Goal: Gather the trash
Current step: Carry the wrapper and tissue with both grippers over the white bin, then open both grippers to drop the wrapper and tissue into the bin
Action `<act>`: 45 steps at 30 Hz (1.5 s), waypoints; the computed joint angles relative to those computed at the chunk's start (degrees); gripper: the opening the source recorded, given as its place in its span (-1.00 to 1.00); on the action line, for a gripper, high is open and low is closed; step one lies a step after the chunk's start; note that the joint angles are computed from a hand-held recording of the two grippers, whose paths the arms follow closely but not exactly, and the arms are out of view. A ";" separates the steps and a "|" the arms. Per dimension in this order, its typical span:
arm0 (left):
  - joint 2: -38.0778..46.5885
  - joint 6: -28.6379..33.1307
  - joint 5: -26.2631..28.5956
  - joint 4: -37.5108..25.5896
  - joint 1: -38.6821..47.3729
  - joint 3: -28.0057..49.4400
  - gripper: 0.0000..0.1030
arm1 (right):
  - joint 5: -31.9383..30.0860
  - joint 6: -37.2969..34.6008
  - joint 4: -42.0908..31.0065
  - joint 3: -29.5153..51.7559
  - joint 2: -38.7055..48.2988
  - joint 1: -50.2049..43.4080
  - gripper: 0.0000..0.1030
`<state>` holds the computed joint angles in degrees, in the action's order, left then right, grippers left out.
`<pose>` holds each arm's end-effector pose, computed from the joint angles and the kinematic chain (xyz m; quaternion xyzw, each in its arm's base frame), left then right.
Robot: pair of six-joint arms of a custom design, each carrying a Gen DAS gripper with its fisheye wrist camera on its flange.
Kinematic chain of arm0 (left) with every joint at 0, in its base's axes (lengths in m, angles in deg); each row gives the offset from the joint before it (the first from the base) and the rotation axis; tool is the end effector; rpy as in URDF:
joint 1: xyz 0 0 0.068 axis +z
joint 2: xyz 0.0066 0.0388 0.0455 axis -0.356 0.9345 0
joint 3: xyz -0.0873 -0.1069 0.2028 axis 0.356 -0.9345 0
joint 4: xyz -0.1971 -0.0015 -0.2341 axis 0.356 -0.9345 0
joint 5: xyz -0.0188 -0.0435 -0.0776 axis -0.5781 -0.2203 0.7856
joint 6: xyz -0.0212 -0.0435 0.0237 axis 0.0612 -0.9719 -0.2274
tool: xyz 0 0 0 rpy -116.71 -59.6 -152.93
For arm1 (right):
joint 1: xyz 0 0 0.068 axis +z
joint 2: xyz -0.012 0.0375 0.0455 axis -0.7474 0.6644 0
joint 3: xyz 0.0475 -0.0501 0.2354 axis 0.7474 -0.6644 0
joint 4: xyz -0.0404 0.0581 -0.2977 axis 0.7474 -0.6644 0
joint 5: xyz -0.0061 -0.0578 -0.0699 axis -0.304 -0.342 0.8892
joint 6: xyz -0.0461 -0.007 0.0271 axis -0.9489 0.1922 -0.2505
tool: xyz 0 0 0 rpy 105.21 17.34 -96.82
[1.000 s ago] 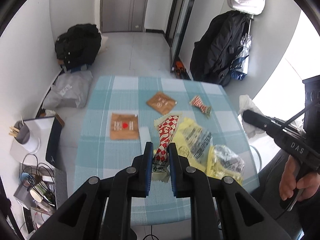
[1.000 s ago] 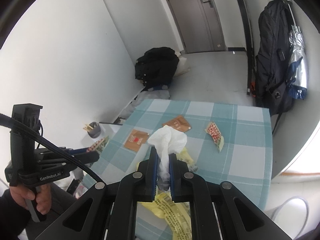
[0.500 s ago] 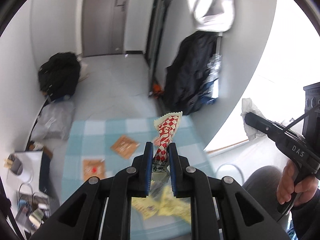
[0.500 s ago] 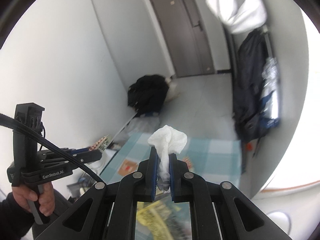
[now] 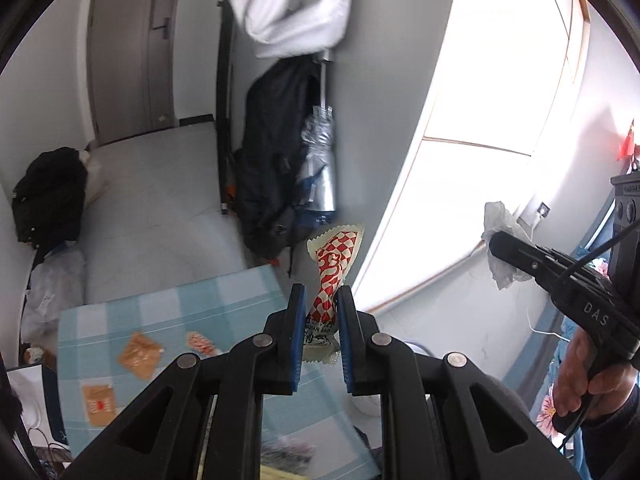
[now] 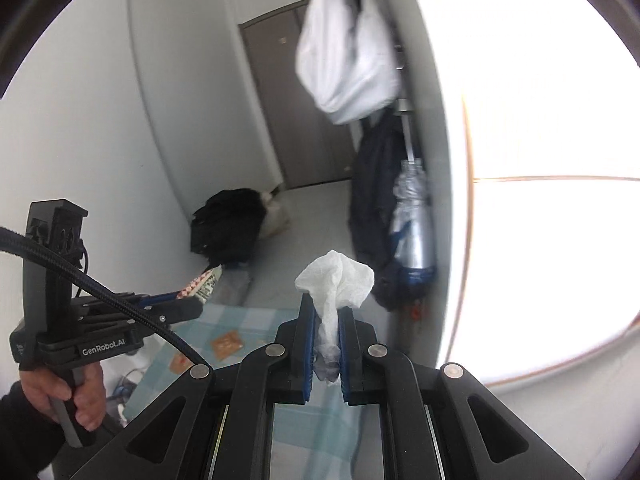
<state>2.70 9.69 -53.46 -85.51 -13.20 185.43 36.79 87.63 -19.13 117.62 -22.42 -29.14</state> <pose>0.1604 0.0122 0.4884 -0.0018 0.9159 -0.0906 0.3910 0.1797 0.0756 0.5110 -0.2051 0.8402 0.2413 0.4403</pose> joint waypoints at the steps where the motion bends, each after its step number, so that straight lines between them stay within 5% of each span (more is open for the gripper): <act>1: 0.57 -1.19 -1.29 0.52 -2.50 -0.13 -0.78 | -1.84 -0.94 -0.34 -0.41 -0.02 -2.95 -0.82; 5: 2.85 -5.51 -6.37 2.91 -12.47 -1.05 -0.78 | -7.84 -4.89 -1.37 -4.10 -1.26 -13.64 -0.82; 12: 7.42 -6.40 -6.64 7.17 -20.51 -6.36 -0.78 | -16.16 -10.82 -3.78 -11.31 -0.99 -30.53 -0.82; 22: 17.61 -7.50 -4.78 9.89 -28.82 -11.20 -0.78 | -18.15 -18.94 -5.02 -23.58 0.43 -43.65 -0.82; 45: 47.10 -4.87 1.17 1.53 -36.28 0.32 -0.78 | -12.60 -17.46 6.32 -47.67 11.19 -45.70 -0.82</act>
